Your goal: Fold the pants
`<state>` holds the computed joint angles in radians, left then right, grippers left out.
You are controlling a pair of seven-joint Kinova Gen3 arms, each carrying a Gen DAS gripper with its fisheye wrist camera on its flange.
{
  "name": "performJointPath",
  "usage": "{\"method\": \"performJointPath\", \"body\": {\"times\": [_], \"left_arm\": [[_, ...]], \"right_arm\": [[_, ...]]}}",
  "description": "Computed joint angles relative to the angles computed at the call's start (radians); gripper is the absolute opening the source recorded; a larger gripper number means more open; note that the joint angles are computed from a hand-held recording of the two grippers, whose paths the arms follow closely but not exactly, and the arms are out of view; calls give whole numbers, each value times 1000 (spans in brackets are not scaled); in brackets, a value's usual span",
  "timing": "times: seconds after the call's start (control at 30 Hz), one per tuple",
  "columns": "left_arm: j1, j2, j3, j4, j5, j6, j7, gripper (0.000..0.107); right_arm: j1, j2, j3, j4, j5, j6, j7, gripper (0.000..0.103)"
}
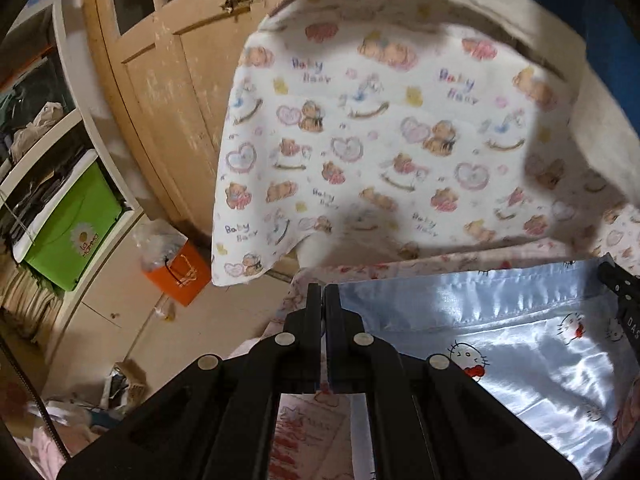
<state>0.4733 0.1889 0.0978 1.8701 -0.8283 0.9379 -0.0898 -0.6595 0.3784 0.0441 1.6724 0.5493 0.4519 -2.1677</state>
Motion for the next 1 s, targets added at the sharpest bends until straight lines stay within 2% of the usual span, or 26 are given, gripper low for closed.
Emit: {"method": "performJointPath", "body": {"times": [0.17, 0.2, 0.23, 0.27, 0.3, 0.33, 0.4, 0.43, 0.5, 0.57, 0.67, 0.77, 0.83, 0.93, 1.0], "left_arm": [[23, 45, 7, -50, 17, 75, -79, 8], [42, 45, 7, -50, -5, 89, -69, 10], [60, 45, 7, -51, -27, 103, -58, 24], [73, 41, 8, -49, -45, 109, -43, 33], [83, 30, 10, -40, -64, 99, -24, 47], [90, 13, 13, -24, -87, 77, -1, 50], [101, -13, 27, -1, -127, 42, 41, 51], [112, -28, 29, 14, -148, 15, 63, 52], [103, -48, 56, 30, -171, -42, 65, 53], [100, -67, 77, 36, -174, -107, 40, 54], [98, -80, 106, 26, -133, -206, -54, 54], [132, -65, 92, 4, -82, -282, -149, 54], [79, -44, 153, -33, -1, -291, -227, 54], [-19, -37, 275, -62, 121, -313, -342, 53], [0, -36, 301, -90, 154, -261, -388, 53]], "right_arm": [[-50, -2, 48, 21, 83, 0, -75, 6], [-51, -16, 49, 36, 109, -4, -94, 13], [-50, -40, 51, 63, 149, -22, -130, 28], [-63, -56, 71, 83, 185, -39, -171, 38], [-87, -82, 109, 114, 214, -68, -211, 60], [-92, -114, 131, 145, 233, -100, -240, 72], [-59, -159, 119, 181, 241, -122, -249, 72], [-16, -181, 85, 196, 226, -131, -229, 72], [77, -246, 28, 254, 179, -179, -169, 72], [134, -314, 7, 320, 197, -223, -170, 72], [154, -445, 75, 440, 222, -293, -150, 72], [102, -554, 214, 507, 118, -296, -39, 72], [87, -611, 280, 524, 45, -276, 42, 72], [180, -677, 279, 545, 20, -238, 98, 72], [230, -708, 290, 553, 17, -205, 123, 72]]}}
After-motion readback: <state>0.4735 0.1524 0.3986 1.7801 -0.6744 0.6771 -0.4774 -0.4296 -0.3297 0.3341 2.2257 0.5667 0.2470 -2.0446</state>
